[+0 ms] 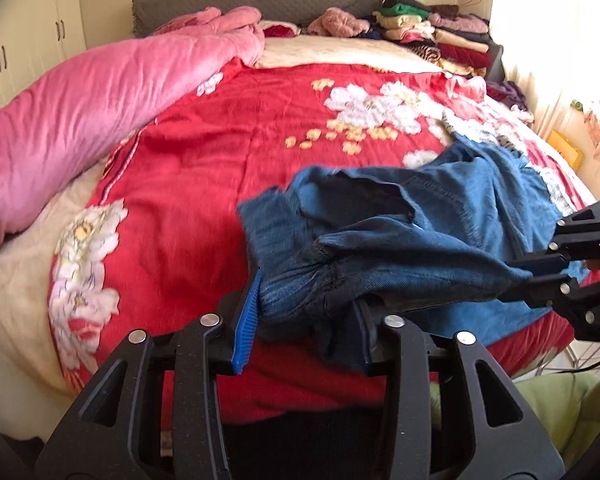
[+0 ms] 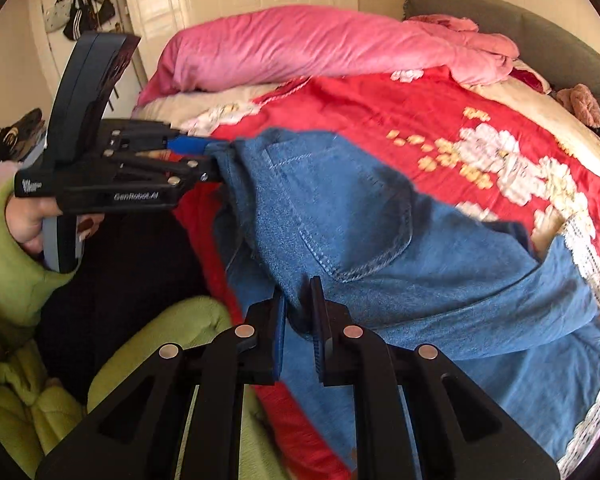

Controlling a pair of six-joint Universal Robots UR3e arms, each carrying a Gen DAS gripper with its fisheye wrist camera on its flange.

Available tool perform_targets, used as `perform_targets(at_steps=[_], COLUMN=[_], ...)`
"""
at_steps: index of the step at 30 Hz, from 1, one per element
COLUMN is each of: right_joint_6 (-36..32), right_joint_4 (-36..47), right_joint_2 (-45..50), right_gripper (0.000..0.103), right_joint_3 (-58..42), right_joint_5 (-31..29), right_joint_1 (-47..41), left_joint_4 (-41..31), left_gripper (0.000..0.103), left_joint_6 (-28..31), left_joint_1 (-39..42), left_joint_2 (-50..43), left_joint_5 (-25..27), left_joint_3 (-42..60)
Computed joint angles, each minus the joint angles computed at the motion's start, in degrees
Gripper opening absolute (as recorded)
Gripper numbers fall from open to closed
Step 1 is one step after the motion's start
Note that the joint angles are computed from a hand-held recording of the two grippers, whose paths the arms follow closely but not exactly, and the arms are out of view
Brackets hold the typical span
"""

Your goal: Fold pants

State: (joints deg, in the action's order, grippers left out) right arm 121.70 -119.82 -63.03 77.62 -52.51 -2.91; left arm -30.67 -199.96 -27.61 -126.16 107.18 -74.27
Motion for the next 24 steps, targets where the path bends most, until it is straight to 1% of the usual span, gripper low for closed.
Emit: perform_targets(at_steps=[4,7,8,12,14,16,18,19,20,21,22,23,24], right_joint_6=[1.9,3.3,3.4,3.2,2.5,2.1,1.9,1.6,1.4,1.1,0.6,-0.1,-1.3], right_joint_4=[-0.8,-1.6,-2.4,-2.9,-3.0,-2.7,-2.5,-2.5,-2.3,-1.6,-0.6,1.0,3.5], right_joint_2=[1.3,1.5,1.3,1.1,1.0,0.8,0.9,0.6,0.4,0.1,-0.1,-0.5,-1.3], right_gripper=[0.011,0.011,0.011,0.011,0.011,0.011,0.011,0.011,0.014,0.014,0.017,0.02,0.02], right_joint_3=[-0.4,0.3,1.1,1.8,2.3,2.8,2.8,3.2,3.5,3.6,3.5,3.2,2.9], right_joint_5=[-2.3,-2.6,-2.7,-2.6,-2.3,-2.2,-2.1,-2.0,-1.9,-1.7,-1.5,-1.0,-0.1], right_joint_1=[1.6,1.8,1.8,1.8,1.8,1.9,2.0,2.0,1.9,1.7,1.4,1.0,0.1], left_joint_4=[0.0,1.6,2.1,3.2,3.5,2.3,0.2,-0.5,-1.5,-3.1,-5.1,-8.5,-10.5], left_gripper=[0.037,0.043,0.043,0.043,0.043,0.043,0.042,0.039,0.038,0.038,0.038,0.035,0.034], left_joint_6=[-1.5,-2.6,-3.1,-5.5,-5.9,-5.1,-4.0,-3.2,-2.1,-1.3,-0.6,-0.4,-0.6], left_joint_1=[0.2,0.5,0.6,-0.2,-0.9,-1.6,-2.0,-2.1,-2.1,-2.1,-2.2,-2.2,-1.9], left_joint_2=[1.4,4.3,5.7,10.6,12.3,10.8,7.8,5.7,3.0,0.6,-1.8,-4.8,-6.5], left_joint_5=[-0.7,-2.2,-2.4,-0.5,0.2,0.6,-0.2,-1.2,-2.9,-4.0,-4.0,-3.1,-3.1], left_joint_3=[-2.2,-6.6,-8.6,-14.1,-14.7,-10.9,-5.4,-2.3,1.6,5.0,8.2,12.2,13.9])
